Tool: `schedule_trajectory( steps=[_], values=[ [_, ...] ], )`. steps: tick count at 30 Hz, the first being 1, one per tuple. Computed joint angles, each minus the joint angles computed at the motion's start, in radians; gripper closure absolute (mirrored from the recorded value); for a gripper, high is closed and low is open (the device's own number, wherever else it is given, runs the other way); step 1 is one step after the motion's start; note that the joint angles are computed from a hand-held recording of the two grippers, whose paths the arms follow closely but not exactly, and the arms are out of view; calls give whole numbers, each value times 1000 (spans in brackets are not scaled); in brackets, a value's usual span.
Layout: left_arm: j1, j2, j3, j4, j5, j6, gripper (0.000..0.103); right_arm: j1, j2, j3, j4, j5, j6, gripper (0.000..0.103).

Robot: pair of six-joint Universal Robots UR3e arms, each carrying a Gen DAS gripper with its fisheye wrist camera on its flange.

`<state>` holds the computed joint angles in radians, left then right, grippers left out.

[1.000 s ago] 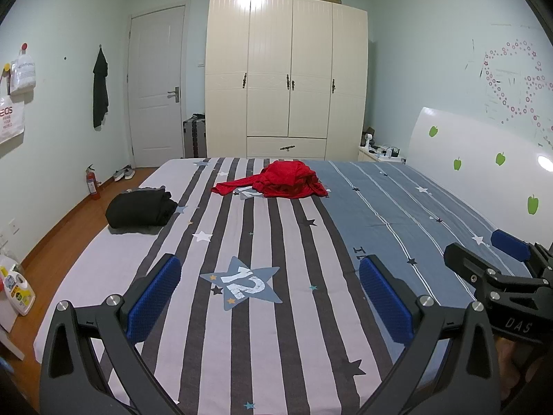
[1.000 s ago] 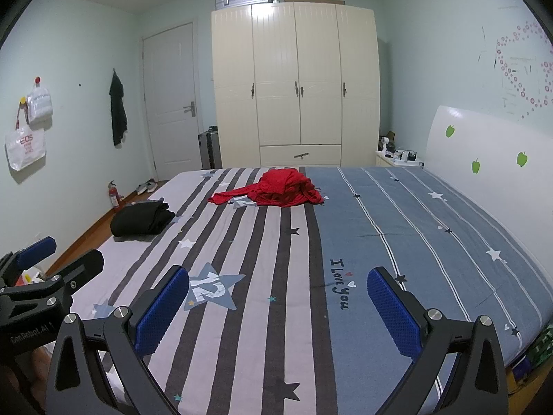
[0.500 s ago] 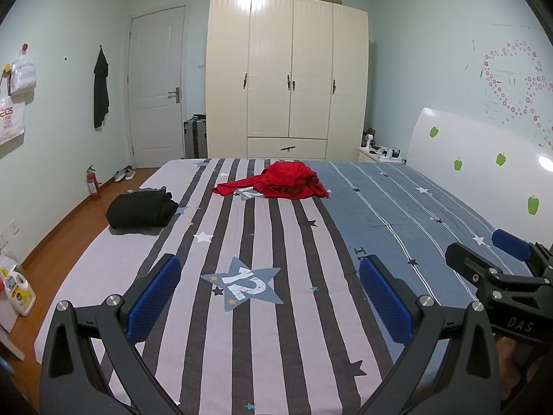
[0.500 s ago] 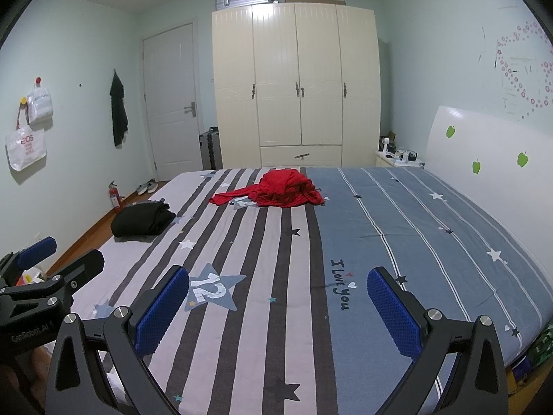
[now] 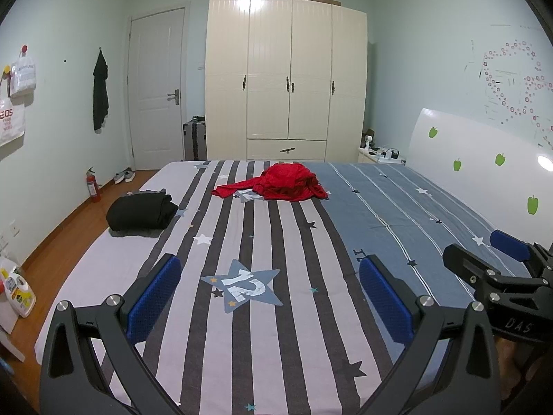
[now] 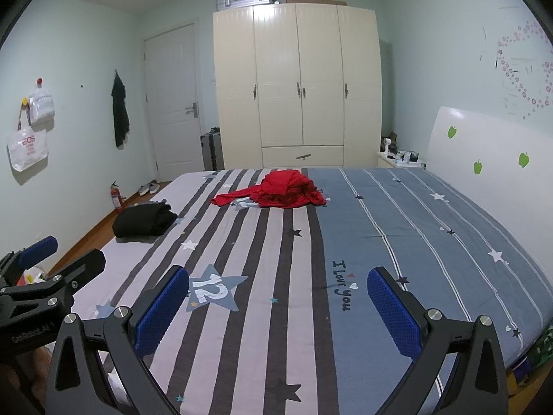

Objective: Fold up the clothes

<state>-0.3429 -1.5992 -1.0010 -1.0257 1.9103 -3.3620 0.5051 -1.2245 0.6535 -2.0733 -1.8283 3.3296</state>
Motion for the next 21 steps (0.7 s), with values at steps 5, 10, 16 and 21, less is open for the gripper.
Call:
schedule_trajectory(
  steps=[5,10,16,21],
  values=[
    [0,0,2,-4,-7,-7,1,-3,-2,1,1,1,-1,1],
    [-4,6,-18,4,-4,-7,1,-14,-7,10,2,8,-2,1],
    [32,48,-124,96,-52,9,1,-26,-20,70,-34,8,-12,1],
    [78,41,-216,161,-102,36,1,-58,-8,125,-73,39,-11,1]
  ],
)
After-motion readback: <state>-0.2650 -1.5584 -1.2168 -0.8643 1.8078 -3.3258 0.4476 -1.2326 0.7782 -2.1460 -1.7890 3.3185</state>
